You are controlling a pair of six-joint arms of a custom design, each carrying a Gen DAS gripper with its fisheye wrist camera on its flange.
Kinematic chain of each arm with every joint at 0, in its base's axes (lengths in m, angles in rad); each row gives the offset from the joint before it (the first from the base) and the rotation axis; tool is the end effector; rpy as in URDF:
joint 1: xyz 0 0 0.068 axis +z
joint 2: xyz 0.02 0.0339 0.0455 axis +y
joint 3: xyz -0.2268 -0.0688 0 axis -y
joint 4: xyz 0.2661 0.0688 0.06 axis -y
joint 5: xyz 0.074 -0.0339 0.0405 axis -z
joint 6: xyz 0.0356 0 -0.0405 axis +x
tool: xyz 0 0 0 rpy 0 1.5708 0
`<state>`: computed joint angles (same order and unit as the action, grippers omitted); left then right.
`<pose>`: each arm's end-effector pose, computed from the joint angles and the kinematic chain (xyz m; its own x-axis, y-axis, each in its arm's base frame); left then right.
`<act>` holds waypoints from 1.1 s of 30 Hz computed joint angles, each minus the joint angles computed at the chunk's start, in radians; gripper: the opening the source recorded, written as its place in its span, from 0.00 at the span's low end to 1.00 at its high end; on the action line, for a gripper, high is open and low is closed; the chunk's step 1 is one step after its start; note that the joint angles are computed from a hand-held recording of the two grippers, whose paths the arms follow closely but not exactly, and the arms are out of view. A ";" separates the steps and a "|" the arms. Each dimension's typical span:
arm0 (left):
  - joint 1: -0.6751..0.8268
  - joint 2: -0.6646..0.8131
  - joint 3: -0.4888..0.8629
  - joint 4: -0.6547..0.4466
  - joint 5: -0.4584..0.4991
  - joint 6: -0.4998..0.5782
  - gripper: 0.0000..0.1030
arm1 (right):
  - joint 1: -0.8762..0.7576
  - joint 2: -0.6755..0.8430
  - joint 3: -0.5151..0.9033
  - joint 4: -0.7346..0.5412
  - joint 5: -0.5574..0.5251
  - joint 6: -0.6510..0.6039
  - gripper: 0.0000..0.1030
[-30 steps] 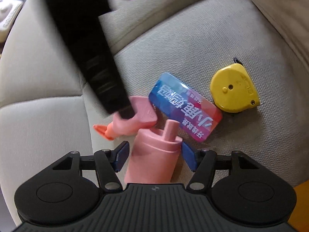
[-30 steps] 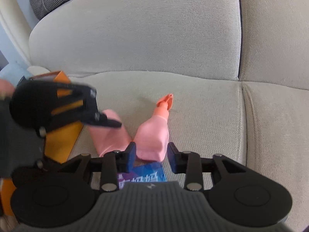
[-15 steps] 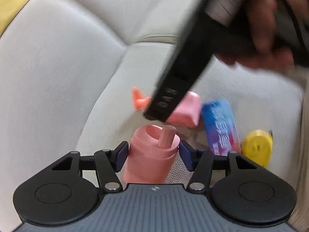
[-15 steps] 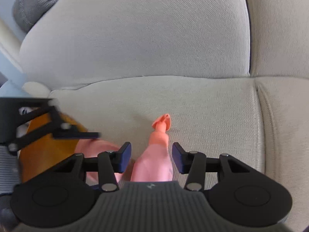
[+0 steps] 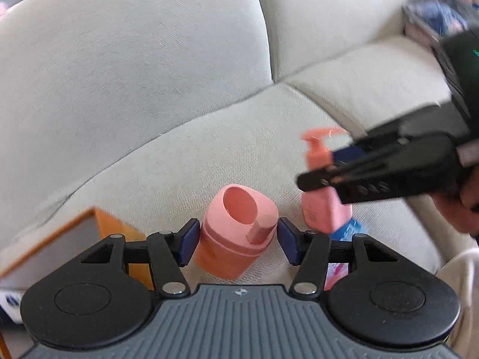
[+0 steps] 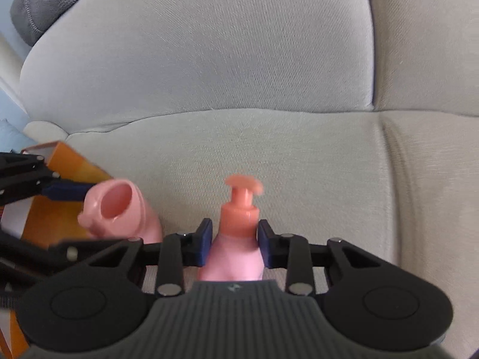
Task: Organize rigid objects
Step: 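Carry both pink bottles up and over into the orange box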
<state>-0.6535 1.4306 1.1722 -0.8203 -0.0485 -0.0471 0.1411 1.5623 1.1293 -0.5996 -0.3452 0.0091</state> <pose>0.2493 -0.1887 0.2315 -0.7267 0.4972 -0.4740 0.5555 0.8313 0.0204 0.3348 0.0597 0.1908 -0.8528 -0.1125 -0.5099 -0.2963 0.9083 0.2952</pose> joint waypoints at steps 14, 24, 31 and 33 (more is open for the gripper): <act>0.049 -0.536 -0.199 -0.051 0.019 -0.244 0.63 | 0.091 -0.551 -0.237 -0.102 0.095 0.092 0.26; 0.619 -0.792 -0.161 -0.347 0.290 0.042 0.63 | 0.399 -0.651 -0.069 -0.163 0.164 0.205 0.26; 0.916 -0.757 -0.210 -0.430 0.465 0.461 0.63 | 0.680 -0.429 0.043 -0.115 0.280 0.239 0.26; 0.942 -0.745 -0.240 -0.436 0.468 0.570 0.63 | 0.722 -0.340 0.079 -0.116 0.294 0.265 0.26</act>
<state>0.2884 0.6859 0.9326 -1.2565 0.4196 0.5229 0.8632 1.2220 1.2084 -0.7161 -0.0516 0.2737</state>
